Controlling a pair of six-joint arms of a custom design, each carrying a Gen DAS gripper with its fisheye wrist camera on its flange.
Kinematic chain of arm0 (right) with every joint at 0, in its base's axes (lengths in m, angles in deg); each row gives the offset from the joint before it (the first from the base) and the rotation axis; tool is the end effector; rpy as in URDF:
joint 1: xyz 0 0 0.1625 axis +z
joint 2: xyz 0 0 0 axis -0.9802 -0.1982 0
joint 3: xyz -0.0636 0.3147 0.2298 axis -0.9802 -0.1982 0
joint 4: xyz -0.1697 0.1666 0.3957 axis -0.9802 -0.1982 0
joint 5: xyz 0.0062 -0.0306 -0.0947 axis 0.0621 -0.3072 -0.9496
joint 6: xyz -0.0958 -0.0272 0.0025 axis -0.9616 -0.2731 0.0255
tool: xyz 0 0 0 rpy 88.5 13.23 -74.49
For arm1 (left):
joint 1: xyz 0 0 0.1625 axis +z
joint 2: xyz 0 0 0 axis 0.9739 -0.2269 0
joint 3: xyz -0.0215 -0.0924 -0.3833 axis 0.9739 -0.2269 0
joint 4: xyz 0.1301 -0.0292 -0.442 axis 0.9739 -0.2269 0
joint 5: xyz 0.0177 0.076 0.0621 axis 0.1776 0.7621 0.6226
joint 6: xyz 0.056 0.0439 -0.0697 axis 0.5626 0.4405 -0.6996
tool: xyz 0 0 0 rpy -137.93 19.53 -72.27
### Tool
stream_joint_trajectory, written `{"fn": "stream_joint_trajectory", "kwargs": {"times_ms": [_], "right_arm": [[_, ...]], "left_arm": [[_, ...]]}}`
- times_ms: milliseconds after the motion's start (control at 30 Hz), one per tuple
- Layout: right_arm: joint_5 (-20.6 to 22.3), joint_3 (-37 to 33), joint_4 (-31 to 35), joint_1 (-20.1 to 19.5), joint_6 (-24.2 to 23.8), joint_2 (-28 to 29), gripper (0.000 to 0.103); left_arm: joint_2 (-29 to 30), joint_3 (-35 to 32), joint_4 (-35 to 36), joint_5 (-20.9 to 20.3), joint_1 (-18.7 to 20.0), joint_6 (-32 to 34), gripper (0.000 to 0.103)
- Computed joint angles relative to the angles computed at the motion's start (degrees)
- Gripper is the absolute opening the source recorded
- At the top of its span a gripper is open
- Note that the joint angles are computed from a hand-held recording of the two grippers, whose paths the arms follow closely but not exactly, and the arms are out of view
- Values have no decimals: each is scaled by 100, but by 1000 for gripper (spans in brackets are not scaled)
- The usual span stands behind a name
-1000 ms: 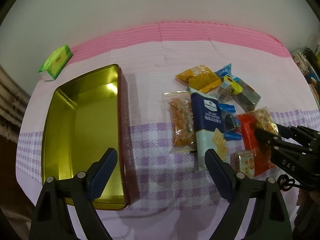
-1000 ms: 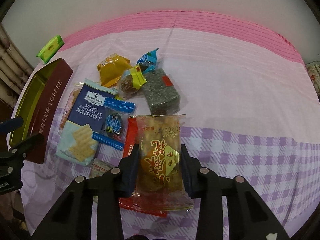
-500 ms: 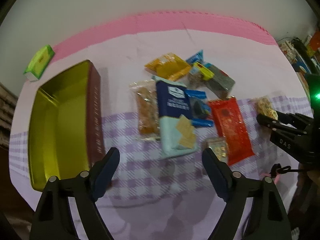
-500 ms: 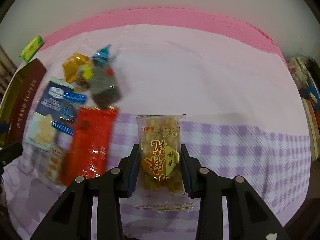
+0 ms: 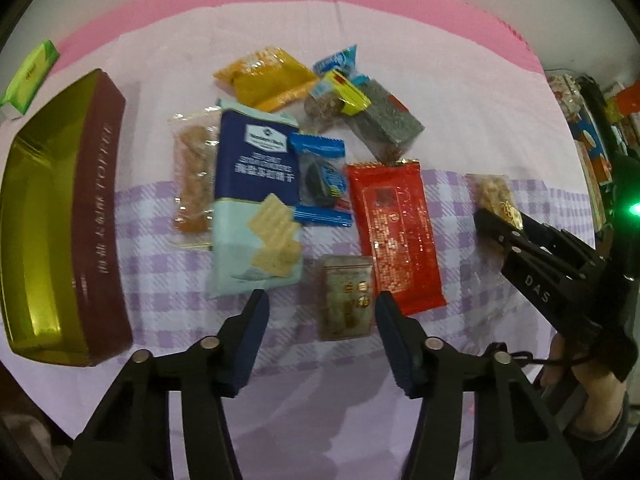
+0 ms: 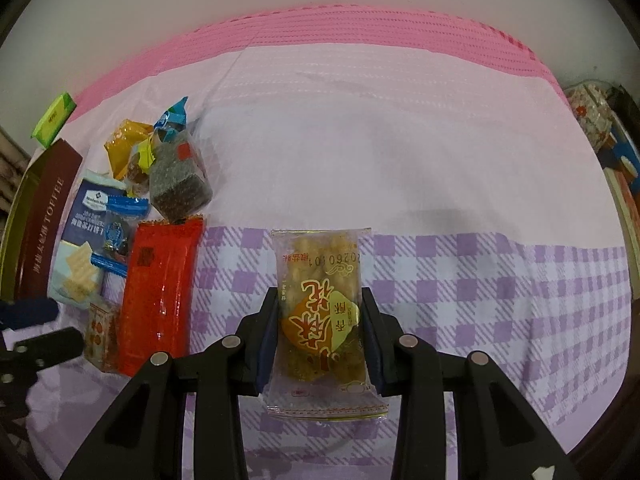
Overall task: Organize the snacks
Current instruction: 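Grasp the clear orange-labelled cookie bag with the right tool while the left tool grasps the small square cake packet, then carry the square cake packet with the left tool into the gold tin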
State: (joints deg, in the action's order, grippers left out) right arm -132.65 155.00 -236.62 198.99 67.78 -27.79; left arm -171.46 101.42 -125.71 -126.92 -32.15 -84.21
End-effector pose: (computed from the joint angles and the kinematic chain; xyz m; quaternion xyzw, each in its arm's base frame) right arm 0.2918 -0.3783 0.0538 -0.0513 -0.9145 0.2284 0.3300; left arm -0.1844 -0.4329 0.2829 0.1966 0.9350 0.0229 0.2944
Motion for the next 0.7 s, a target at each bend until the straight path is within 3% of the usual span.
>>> {"fn": "stream_joint_trajectory", "kwargs": {"times_ms": [233, 467, 700], "right_arm": [[-36, -30, 80, 20, -3, 17, 35], [-61, -42, 114, 36, 23, 28, 35], [-65, -51, 113, 41, 38, 45, 35]], "left_arm": [[237, 15, 11, -26, -10, -120, 48], [254, 103, -127, 3, 65, -82, 33], [221, 158, -214, 95, 114, 80, 32]]}}
